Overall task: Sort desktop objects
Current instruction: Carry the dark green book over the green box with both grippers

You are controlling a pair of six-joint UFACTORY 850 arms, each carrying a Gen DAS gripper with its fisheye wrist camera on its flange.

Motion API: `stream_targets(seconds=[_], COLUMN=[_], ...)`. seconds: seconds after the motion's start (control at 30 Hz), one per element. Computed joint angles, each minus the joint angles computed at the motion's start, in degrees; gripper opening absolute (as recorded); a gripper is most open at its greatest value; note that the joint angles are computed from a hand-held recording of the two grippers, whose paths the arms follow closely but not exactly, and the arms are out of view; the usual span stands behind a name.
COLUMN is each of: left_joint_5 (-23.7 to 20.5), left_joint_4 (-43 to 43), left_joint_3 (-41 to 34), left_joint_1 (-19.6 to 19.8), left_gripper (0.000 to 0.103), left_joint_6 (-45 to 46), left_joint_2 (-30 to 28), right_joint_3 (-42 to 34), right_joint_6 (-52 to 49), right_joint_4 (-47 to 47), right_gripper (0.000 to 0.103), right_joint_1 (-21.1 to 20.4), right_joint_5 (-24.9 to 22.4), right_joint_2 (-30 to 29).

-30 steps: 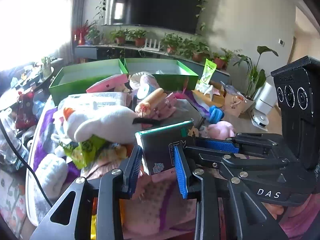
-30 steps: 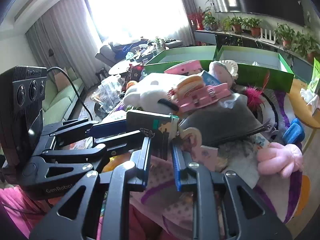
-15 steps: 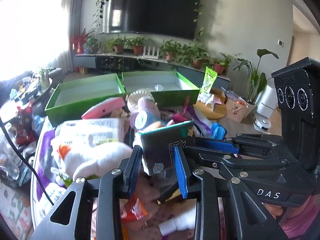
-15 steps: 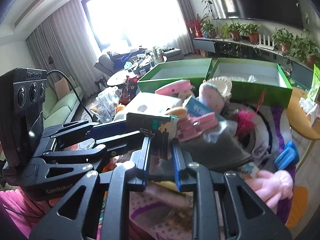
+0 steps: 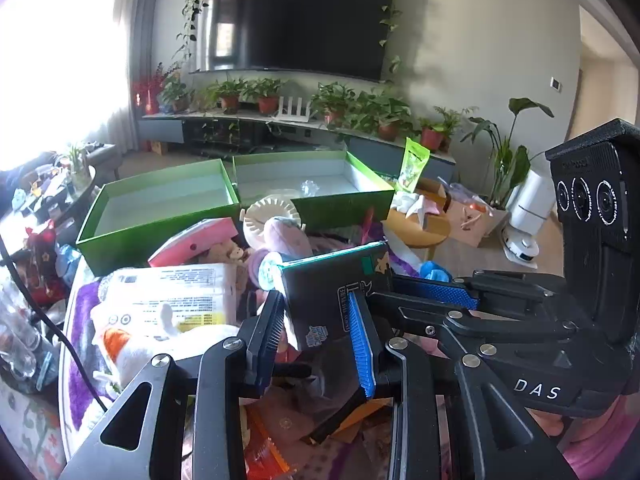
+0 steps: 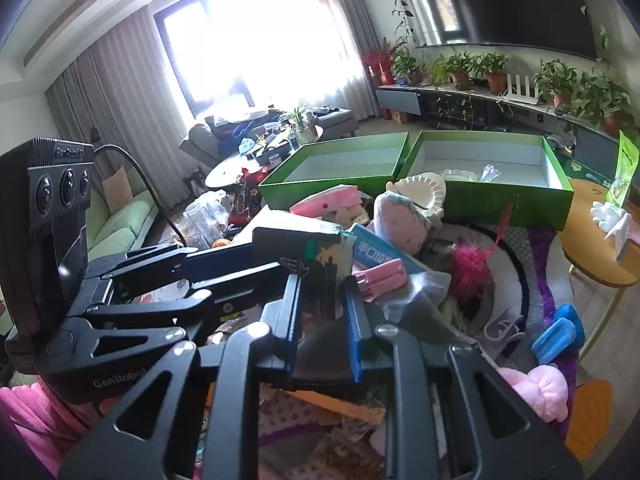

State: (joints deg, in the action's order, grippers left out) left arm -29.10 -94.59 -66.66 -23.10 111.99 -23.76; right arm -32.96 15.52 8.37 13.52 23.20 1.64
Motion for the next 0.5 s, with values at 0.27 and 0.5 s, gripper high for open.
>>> stream_targets(seconds=[0.27, 0.5], left_joint_5=[0.2, 1.1], left_joint_4=[0.6, 0.9], left_joint_3=[-1.6, -4.2], left_joint_1=[-0.8, -1.7], left_gripper=[0.032, 0.032], left_joint_6=[0.3, 0.5], left_joint_2=[-0.5, -1.4], right_joint_3=[-0.2, -0.7], right_joint_6=[-0.2, -2.3], right_joint_4=[0.0, 1.5], right_gripper=[0.022, 0.021], right_joint_1=[-1.0, -2.1], right_joint_5=[0.2, 0.4], right_joint_2=[0.4, 1.0])
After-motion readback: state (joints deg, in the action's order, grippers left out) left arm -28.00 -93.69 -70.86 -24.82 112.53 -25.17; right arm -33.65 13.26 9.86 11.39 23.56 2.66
